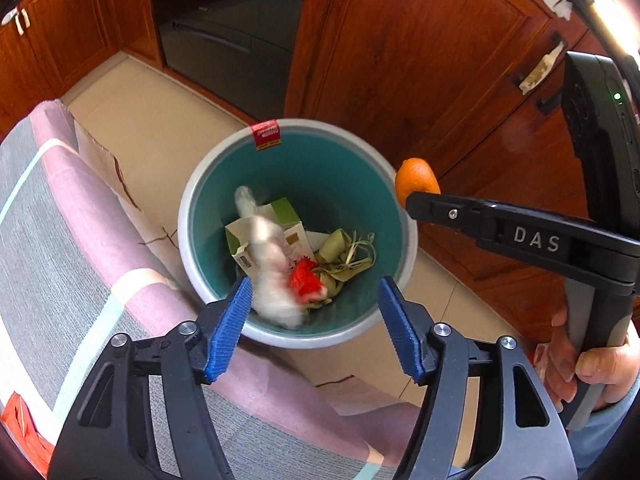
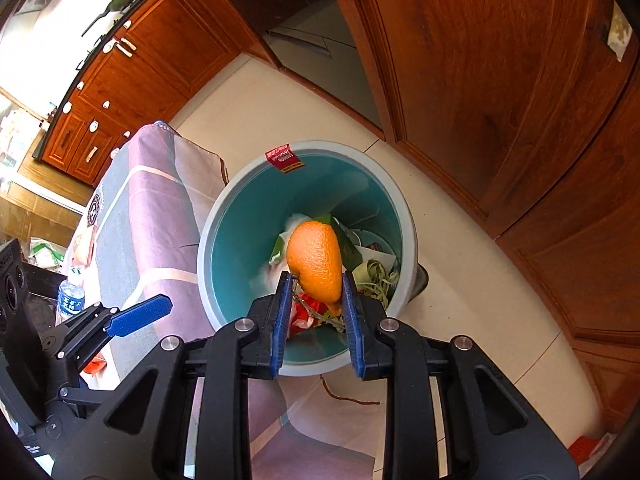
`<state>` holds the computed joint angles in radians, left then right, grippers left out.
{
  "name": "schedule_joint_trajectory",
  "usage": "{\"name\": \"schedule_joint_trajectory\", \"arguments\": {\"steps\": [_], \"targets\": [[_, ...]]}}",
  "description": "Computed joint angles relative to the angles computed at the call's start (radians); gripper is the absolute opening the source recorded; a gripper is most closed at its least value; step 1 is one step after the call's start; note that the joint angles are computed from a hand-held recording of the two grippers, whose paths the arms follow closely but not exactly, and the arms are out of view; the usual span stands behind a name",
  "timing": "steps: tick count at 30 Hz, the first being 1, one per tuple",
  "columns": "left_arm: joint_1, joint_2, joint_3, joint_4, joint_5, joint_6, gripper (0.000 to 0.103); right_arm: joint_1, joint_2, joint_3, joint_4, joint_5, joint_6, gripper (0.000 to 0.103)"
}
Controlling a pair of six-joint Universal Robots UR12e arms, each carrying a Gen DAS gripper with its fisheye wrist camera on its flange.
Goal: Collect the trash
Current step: 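Carry the plastic bag and tangerine over the bin and open both grippers, then move both grippers back over the table toward the orange snack bag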
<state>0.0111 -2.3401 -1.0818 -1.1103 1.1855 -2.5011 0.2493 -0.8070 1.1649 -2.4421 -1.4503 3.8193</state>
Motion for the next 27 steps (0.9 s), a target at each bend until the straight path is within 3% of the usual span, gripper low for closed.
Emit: {"name": "schedule_joint_trajectory", "arguments": {"steps": [7,13,14,17,18,22,27], "targets": [[0.013,0.018,-0.027,0.002,-0.005,-0.010,0.090,0.004,0.021,-0.035,0.037,0.017,-0.022,0.024],[0.036,0.043,-0.062,0.015,-0.031,-0.030,0.097,0.017,0.049,-0.089,0.068,0.041,-0.059,0.027],[0.039,0.047,-0.066,0.015,-0.035,-0.035,0.097,0.019,0.053,-0.097,0.071,0.046,-0.065,0.030],[0.046,0.053,-0.073,0.013,-0.039,-0.044,0.098,0.026,0.058,-0.111,0.065,0.037,-0.057,0.073],[0.047,0.055,-0.076,0.013,-0.038,-0.044,0.098,0.027,0.059,-0.113,0.063,0.032,-0.050,0.077],[0.055,0.065,-0.091,0.015,-0.042,-0.045,0.099,0.027,0.059,-0.124,0.098,0.037,-0.017,0.084],[0.066,0.080,-0.111,0.024,-0.050,-0.041,0.099,0.034,0.055,-0.129,0.140,0.031,-0.007,0.084]]}}
